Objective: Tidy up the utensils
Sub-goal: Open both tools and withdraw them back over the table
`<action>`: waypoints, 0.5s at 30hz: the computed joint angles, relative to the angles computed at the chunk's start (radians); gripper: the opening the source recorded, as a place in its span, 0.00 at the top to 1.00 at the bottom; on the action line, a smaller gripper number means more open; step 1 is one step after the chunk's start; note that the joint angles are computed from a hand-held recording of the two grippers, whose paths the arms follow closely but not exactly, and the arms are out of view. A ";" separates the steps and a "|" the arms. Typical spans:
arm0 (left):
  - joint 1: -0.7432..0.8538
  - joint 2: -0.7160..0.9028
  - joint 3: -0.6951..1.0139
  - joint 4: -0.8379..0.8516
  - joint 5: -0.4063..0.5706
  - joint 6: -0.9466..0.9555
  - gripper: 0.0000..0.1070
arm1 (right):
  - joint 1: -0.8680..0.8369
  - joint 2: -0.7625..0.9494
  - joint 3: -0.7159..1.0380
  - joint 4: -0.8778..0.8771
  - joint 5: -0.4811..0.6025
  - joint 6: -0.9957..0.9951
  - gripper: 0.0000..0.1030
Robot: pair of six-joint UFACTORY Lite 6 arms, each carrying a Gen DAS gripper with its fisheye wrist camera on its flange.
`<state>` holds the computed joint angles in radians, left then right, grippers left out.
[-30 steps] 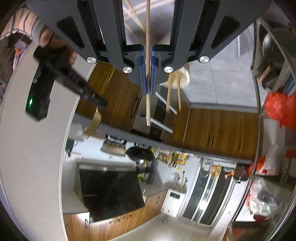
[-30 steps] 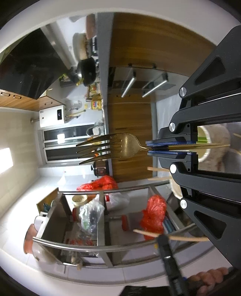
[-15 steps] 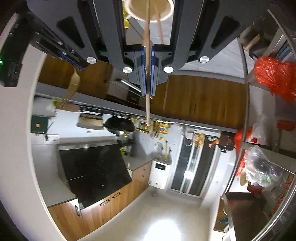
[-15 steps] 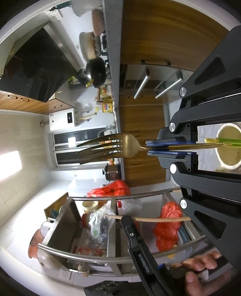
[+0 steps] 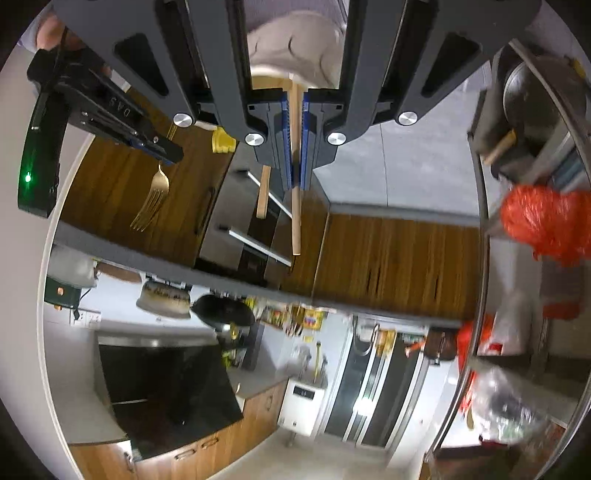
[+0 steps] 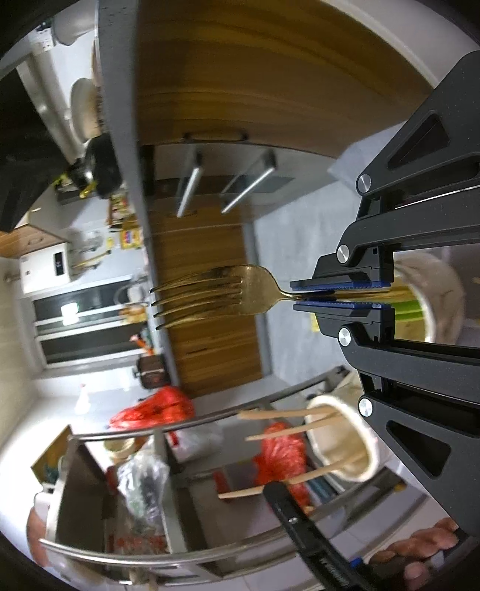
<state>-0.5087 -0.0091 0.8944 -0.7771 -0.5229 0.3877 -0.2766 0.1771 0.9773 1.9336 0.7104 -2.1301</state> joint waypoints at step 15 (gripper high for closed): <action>-0.010 -0.065 -0.060 -0.101 -0.003 0.088 0.65 | -0.025 -0.058 -0.023 -0.037 -0.020 0.046 0.75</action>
